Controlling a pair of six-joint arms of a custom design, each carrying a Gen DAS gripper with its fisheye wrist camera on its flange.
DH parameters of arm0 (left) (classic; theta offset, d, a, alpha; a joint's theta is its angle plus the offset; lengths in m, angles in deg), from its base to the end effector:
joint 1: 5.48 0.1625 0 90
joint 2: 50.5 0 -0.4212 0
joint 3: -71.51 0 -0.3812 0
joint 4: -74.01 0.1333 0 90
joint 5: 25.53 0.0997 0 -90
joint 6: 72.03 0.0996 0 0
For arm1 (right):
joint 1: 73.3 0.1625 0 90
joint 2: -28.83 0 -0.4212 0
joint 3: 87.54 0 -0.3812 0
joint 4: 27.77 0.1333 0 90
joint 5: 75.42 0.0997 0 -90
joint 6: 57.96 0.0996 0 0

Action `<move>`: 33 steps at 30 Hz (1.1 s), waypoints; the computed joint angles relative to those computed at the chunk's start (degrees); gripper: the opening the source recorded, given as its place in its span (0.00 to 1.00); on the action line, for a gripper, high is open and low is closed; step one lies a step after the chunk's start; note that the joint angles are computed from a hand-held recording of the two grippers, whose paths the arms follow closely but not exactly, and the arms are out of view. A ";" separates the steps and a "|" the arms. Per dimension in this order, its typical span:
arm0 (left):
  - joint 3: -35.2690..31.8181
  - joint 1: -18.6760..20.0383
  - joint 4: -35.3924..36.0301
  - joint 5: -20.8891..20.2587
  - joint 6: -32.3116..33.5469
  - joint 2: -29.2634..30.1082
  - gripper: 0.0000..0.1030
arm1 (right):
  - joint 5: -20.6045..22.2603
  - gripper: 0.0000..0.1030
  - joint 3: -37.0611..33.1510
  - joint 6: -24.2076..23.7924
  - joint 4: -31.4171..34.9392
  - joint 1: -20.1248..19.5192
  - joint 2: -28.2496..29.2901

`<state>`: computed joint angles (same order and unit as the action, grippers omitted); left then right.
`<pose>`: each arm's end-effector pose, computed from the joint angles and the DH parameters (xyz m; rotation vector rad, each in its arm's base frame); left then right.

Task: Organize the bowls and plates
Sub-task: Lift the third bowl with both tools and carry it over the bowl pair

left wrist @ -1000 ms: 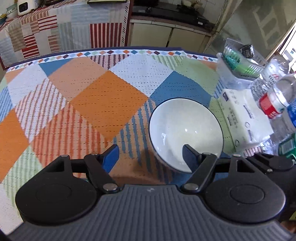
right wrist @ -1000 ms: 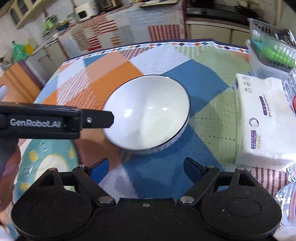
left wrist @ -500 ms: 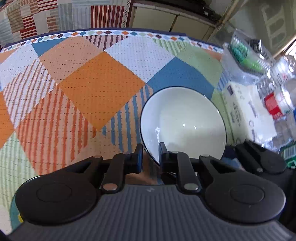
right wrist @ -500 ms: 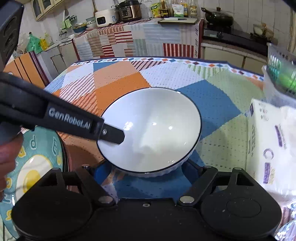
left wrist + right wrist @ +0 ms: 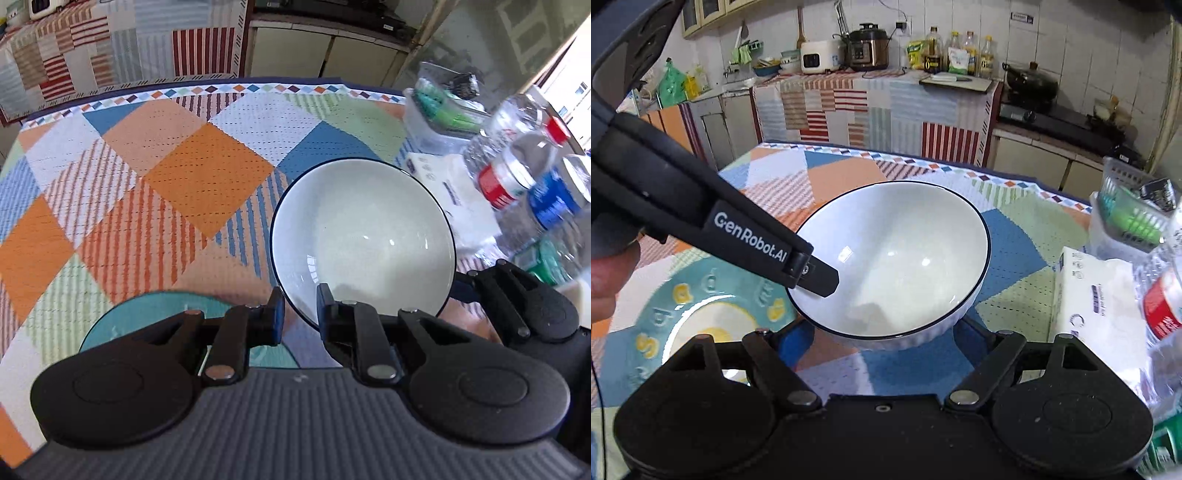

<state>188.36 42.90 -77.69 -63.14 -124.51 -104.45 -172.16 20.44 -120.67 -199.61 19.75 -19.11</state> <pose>-0.1867 -0.5296 0.1008 -0.2124 2.3632 -0.8374 0.1535 -0.5945 0.0901 1.5071 -2.3905 0.3893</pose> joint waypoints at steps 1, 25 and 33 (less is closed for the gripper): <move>0.41 -0.99 1.48 0.27 -1.42 -0.54 0.15 | 0.23 0.83 0.89 0.04 -0.01 0.06 -0.94; 7.25 -18.68 17.98 -8.24 -15.58 -8.53 0.16 | 1.06 0.83 22.09 -3.29 -0.46 -0.34 -25.16; 7.90 -19.31 16.03 -12.53 -15.50 -6.02 0.16 | 0.51 0.83 26.00 -4.78 0.80 -3.27 -29.59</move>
<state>196.26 23.59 -61.65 -75.67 -140.02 -110.46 -171.65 46.44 -125.45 -198.82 16.48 -48.70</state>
